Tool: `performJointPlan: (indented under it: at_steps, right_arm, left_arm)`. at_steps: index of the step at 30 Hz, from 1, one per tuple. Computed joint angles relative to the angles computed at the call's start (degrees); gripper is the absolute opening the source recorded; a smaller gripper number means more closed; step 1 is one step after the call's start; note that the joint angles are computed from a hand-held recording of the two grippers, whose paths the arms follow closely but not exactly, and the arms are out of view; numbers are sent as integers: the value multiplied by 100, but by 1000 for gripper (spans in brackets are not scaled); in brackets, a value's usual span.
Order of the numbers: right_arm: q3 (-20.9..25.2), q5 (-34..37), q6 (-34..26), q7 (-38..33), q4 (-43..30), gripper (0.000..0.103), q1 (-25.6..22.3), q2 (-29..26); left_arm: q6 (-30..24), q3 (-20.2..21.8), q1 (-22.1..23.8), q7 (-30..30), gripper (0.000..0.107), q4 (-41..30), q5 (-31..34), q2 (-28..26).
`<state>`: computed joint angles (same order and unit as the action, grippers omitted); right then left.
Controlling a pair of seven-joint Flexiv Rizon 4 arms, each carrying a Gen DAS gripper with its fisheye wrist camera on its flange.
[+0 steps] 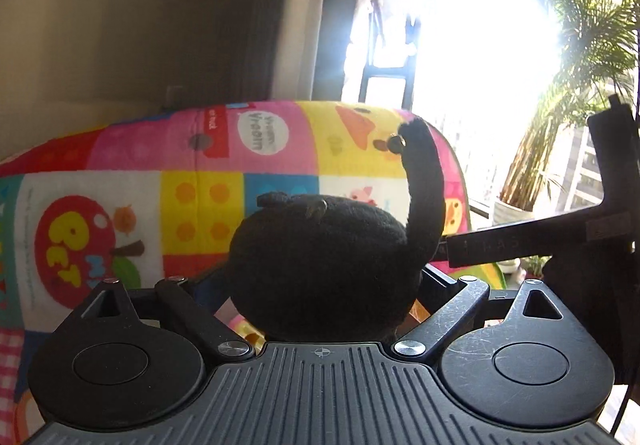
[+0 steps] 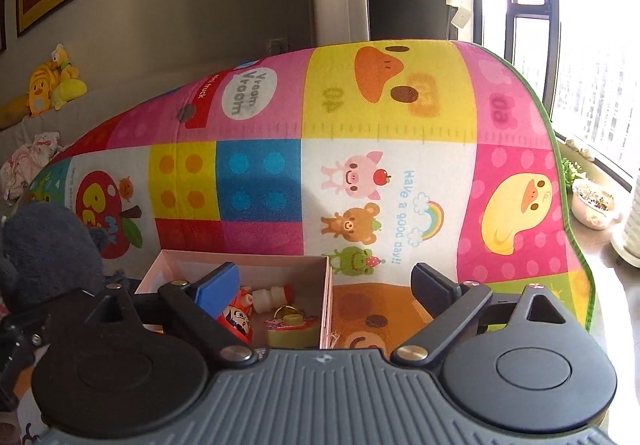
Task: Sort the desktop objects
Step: 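Lower the plush cat into the pink box with left gripper while right carries keychain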
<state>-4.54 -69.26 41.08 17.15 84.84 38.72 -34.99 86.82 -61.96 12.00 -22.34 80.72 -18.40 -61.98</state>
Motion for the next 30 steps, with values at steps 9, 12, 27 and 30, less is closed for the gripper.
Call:
performJointPlan:
  at_steps: [9, 12, 27, 30]
  right_arm:
    - [-54, -397, 56, -44, -143, 97, 168, -122]
    - [-106, -609, 238, -149, -310, 99, 209, -245]
    - [-239, 2086, 2049, -767, -1736, 62, 17, -1492]
    - [-385, 2422, 2477, -420, -1339, 61, 31, -1285]
  left_arm:
    - [450, 404, 325, -411, 100, 544, 120, 119]
    - [466, 464, 593, -749, 100, 926, 252, 183]
    - [292, 201, 1255, -1613, 101, 1407, 671, -89]
    - [272, 193, 1273, -1686, 101, 1378, 688, -115]
